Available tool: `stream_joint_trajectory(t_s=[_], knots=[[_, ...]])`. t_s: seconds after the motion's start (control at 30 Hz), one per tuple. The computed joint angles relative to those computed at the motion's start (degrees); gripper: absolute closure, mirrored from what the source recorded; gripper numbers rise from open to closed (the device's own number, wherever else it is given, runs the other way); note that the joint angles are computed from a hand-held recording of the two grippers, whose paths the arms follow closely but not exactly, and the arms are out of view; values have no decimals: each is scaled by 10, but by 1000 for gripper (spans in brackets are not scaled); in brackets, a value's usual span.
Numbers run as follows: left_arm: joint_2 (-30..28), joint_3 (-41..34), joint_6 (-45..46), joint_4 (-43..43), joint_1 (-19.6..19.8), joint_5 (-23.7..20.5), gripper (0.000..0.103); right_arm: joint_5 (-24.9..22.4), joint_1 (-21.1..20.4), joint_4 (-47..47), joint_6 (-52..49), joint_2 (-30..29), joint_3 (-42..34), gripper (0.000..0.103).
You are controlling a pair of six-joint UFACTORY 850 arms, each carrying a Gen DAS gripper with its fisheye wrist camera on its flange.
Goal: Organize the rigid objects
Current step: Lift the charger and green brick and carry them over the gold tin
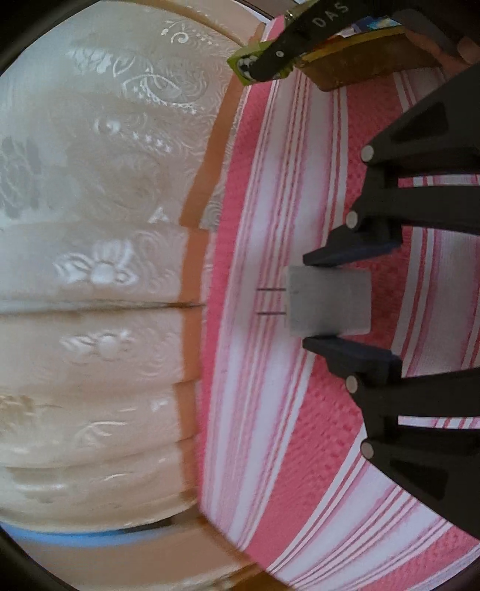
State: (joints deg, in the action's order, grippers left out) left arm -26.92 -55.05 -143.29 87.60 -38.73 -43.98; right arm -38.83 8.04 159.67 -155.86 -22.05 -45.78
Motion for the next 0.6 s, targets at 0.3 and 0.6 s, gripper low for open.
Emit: stream_joint_trajectory(t_s=[0.3, 0.6], knots=[[-5, -2, 12, -17, -23, -64, 66, -29, -1, 17, -39, 27, 40, 68], [-2, 10, -8, -22, -44, -90, 66, -50, -6, 15, -59, 48, 71, 68]])
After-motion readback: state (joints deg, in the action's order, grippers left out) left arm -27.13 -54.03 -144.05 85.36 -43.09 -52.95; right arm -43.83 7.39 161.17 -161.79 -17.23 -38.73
